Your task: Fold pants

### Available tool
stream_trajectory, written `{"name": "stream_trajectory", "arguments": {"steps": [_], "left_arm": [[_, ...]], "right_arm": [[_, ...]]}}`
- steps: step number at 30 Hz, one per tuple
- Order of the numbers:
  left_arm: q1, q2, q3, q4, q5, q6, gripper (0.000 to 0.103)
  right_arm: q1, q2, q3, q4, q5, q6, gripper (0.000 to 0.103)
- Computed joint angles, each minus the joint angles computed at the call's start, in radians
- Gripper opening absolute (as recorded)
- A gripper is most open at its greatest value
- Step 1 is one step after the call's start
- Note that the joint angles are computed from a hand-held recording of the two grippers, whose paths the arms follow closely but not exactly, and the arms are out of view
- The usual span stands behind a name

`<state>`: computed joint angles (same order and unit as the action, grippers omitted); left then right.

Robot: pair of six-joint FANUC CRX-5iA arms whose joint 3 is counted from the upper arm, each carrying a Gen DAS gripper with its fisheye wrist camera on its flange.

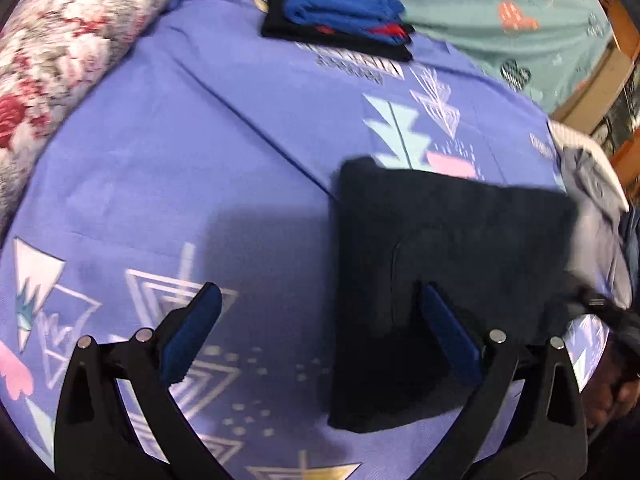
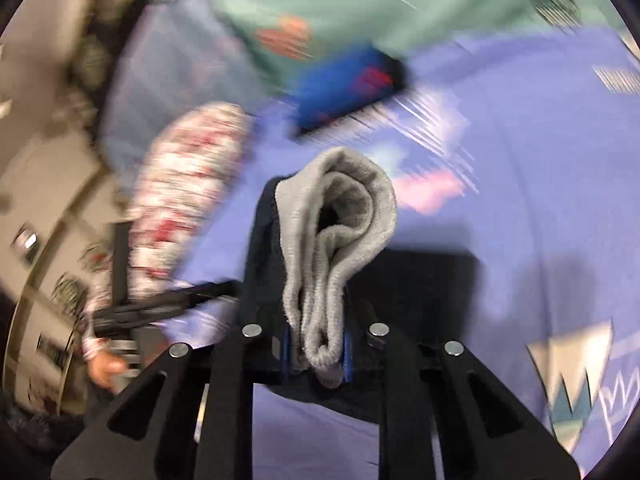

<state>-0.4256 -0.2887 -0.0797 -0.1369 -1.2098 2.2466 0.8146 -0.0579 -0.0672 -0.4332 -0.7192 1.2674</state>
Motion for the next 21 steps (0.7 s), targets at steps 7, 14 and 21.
{"name": "stream_trajectory", "arguments": {"steps": [7, 14, 21], "left_arm": [[-0.016, 0.074, 0.039, 0.009, -0.043, -0.029, 0.101], [0.005, 0.082, 0.096, -0.013, -0.022, -0.013, 0.101], [0.06, 0.176, 0.124, 0.071, 0.013, -0.041, 0.101]], "right_arm": [[0.069, -0.052, -0.097, 0.26, 0.043, -0.187, 0.049], [0.104, -0.075, -0.112, 0.418, 0.159, -0.25, 0.044], [0.086, 0.046, -0.002, 0.385, 0.087, -0.252, 0.044]]}}
